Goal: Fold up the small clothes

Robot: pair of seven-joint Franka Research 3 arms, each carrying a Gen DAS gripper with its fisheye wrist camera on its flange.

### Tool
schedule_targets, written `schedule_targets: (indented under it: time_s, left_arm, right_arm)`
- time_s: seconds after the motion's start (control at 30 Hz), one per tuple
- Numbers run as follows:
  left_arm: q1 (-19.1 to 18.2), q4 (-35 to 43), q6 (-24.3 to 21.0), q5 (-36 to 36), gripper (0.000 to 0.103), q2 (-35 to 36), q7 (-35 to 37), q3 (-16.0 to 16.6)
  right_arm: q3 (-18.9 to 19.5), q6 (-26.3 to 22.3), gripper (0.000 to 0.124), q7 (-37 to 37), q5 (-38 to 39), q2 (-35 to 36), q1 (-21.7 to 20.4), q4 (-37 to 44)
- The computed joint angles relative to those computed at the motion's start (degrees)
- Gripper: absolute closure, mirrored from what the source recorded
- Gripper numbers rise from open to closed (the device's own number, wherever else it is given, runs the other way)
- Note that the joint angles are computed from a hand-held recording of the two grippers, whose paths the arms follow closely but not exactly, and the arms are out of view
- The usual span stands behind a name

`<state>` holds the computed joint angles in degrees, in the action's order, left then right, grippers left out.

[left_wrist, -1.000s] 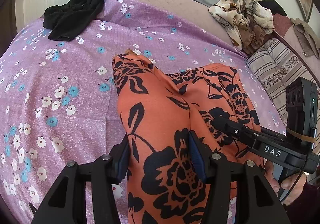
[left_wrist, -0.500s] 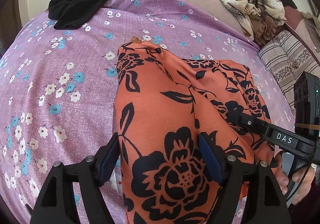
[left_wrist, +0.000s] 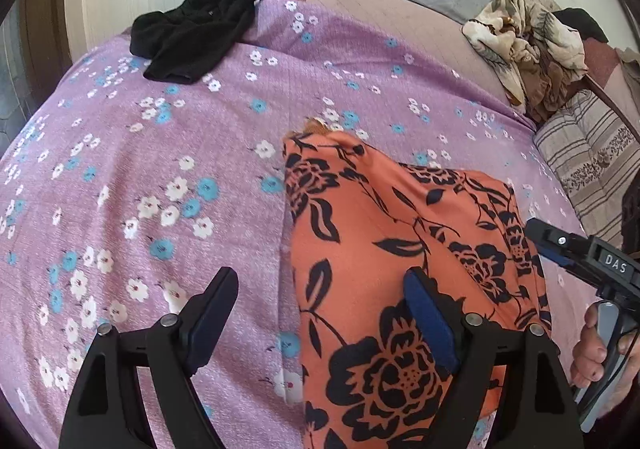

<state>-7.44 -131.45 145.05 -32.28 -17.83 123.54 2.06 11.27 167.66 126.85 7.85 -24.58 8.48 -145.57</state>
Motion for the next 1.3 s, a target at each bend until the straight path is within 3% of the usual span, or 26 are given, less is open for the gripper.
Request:
schedule_targets:
  time_s: [0.07,0.13,0.2,0.27,0.37,0.43,0.47,0.5,0.63,0.7,0.8,0.83,0.9,1.0,1.07,1.1,1.13,1.3]
  left_arm:
    - [0.4,-0.2,2.5,1.0,0.018,0.1,-0.8,-0.6]
    - [0.4,-0.4,4.4,1.8,0.018,0.4,-1.7,-0.8]
    - [0.1,-0.5,5.5,2.4,0.018,0.6,-2.1,-0.9]
    - [0.2,-0.8,6.4,4.5,0.018,0.8,-2.8,-1.4]
    - [1.9,-1.5,8.0,12.4,0.017,1.7,-7.7,-3.8]
    - [2.7,-1.7,7.6,16.7,0.011,2.4,-10.8,-4.5]
    - [2.9,-1.6,7.3,18.0,0.009,2.8,-11.9,-4.5]
    - [2.7,-1.4,6.7,18.4,0.006,3.2,-12.3,-4.1]
    - [2.0,-0.2,4.1,16.6,0.004,3.7,-12.1,-2.6]
    - [1.9,-0.4,4.3,15.1,0.004,3.0,-11.7,-2.3]
    - [1.5,-1.6,7.1,14.5,0.004,1.3,-11.3,-2.3]
    - [1.4,-1.9,8.2,14.6,0.004,1.0,-11.5,-2.3]
    - [0.9,-2.2,9.5,14.7,0.004,0.7,-11.7,-2.0]
    - [2.1,-1.8,8.7,19.0,0.004,1.7,-14.4,-3.2]
    - [2.3,-1.7,8.0,21.0,0.004,2.7,-15.1,-3.5]
    - [2.4,-1.8,8.0,21.6,0.004,3.0,-15.3,-3.6]
    - [2.4,-2.1,8.4,21.9,0.002,3.0,-15.5,-3.5]
    - [1.9,-3.7,10.7,21.8,0.000,1.8,-16.5,-3.2]
  right_arm:
    - [3.0,3.0,0.059,2.8,-2.8,-1.8,-3.7,-1.1]
    - [3.9,7.4,0.059,2.7,-3.4,-2.8,-4.3,-2.3]
    - [3.3,9.9,0.061,-0.3,-3.5,-2.2,-2.8,-1.7]
    - [-0.8,10.8,0.063,-4.8,-1.1,-0.4,3.1,-0.8]
    - [-4.2,6.5,0.067,-9.3,3.1,2.6,8.3,1.5]
    - [-5.2,-1.8,0.067,-11.8,6.7,5.6,9.0,4.5]
    - [-6.8,-6.3,0.068,-9.5,4.7,7.3,9.9,6.0]
    - [-7.3,-7.7,0.069,-10.0,6.3,8.3,10.0,6.3]
    - [-6.4,-5.2,0.069,-12.7,11.5,7.1,8.9,5.1]
    - [-3.4,-2.3,0.068,-8.6,8.1,5.7,5.7,3.7]
    - [0.3,6.7,0.067,-5.9,2.7,3.0,2.2,1.3]
    - [-0.6,9.0,0.068,-7.5,3.0,2.7,3.6,1.2]
    - [-6.7,10.8,0.070,-13.4,6.6,3.8,10.8,2.2]
    - [-12.6,5.9,0.074,-19.8,13.1,8.0,17.1,6.3]
    - [-15.4,-3.8,0.075,-19.4,15.7,12.5,18.4,10.6]
    - [-15.5,-5.0,0.082,-19.2,17.2,13.8,18.0,11.1]
    - [-13.6,-3.0,0.084,-22.7,21.7,13.7,16.4,10.4]
    - [-9.8,-3.1,0.078,-23.5,21.7,12.1,13.0,9.7]
